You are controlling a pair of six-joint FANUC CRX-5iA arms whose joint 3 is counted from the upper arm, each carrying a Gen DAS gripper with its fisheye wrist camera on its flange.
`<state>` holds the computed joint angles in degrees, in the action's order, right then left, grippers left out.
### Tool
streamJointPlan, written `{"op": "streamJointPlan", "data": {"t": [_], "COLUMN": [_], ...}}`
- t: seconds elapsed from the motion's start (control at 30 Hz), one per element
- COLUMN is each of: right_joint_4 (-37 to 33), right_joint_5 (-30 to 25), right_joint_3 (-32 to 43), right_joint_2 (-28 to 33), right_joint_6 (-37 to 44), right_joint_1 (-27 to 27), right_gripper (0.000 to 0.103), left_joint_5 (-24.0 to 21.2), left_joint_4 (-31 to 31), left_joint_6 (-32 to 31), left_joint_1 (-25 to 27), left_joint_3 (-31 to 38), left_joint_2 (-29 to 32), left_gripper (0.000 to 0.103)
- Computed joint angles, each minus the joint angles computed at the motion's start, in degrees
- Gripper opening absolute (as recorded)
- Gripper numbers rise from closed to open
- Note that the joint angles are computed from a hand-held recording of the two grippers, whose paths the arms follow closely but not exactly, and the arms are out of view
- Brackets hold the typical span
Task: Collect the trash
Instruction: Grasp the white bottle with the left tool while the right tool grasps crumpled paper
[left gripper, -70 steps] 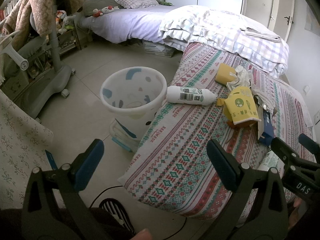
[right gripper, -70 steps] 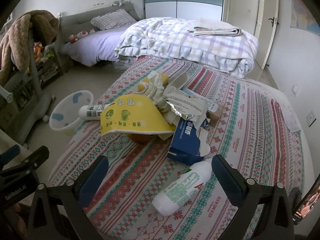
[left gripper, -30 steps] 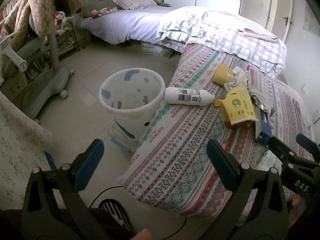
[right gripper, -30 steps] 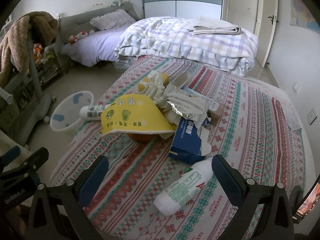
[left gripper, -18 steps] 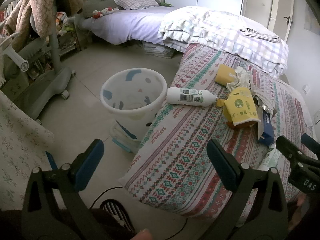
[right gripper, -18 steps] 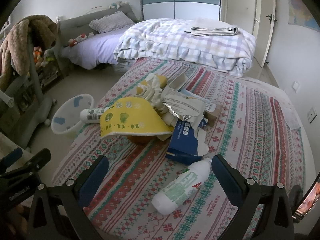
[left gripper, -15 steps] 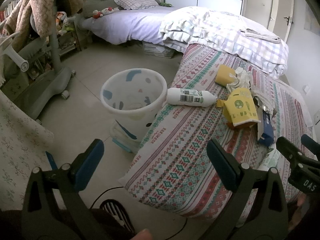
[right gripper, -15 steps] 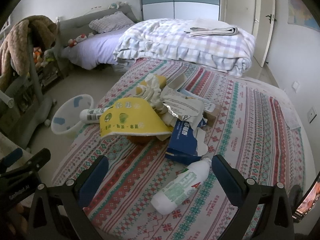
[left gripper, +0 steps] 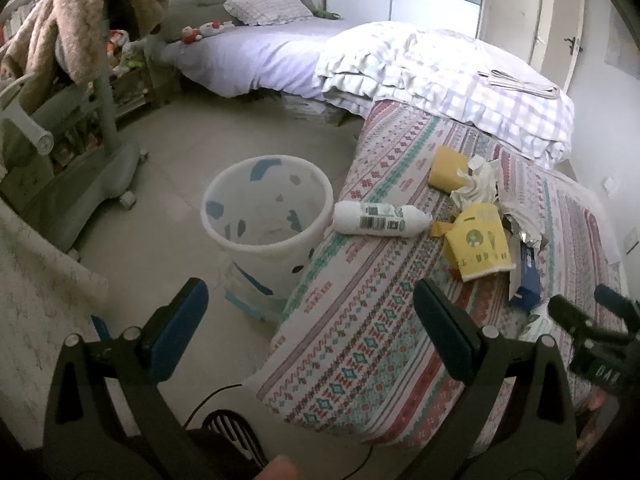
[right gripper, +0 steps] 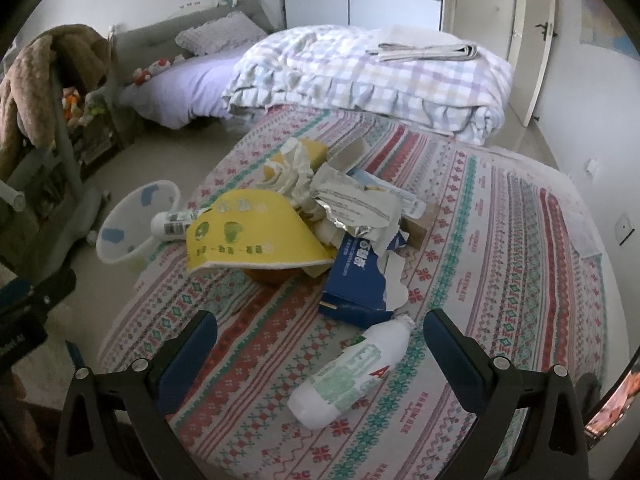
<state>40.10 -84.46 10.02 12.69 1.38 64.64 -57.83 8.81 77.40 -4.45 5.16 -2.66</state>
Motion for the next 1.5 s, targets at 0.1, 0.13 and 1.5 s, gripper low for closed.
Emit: {"op": "streamJointPlan", "data": {"t": [0.1,0.13,1.5], "right_joint_4": [-0.07,-0.43,-17.78], "right_joint_5": [-0.91,-1.49,9.06], "right_joint_3": [0.14,0.65,-2.41], "right_joint_2": [-1.17,-1.27,-5.02], "right_joint_6": [0.7,1.39,4.84], "right_joint_1": [-1.48,-2.17,-20.67], "right_gripper": [0.103,0.103,0.103], "left_joint_5": [-1.77,-2.24,-25.06], "left_joint_4": [1.47,2.0,5.18], "left_joint_6": [-2.68,-3.56,-27.52], "left_joint_1": [-0.12,-0.26,-6.14], "left_joint_3": [2.94,3.8,34.7], "left_joint_2": [2.32,3.0,33.85], "left_gripper": [0.102,0.102,0.046]}}
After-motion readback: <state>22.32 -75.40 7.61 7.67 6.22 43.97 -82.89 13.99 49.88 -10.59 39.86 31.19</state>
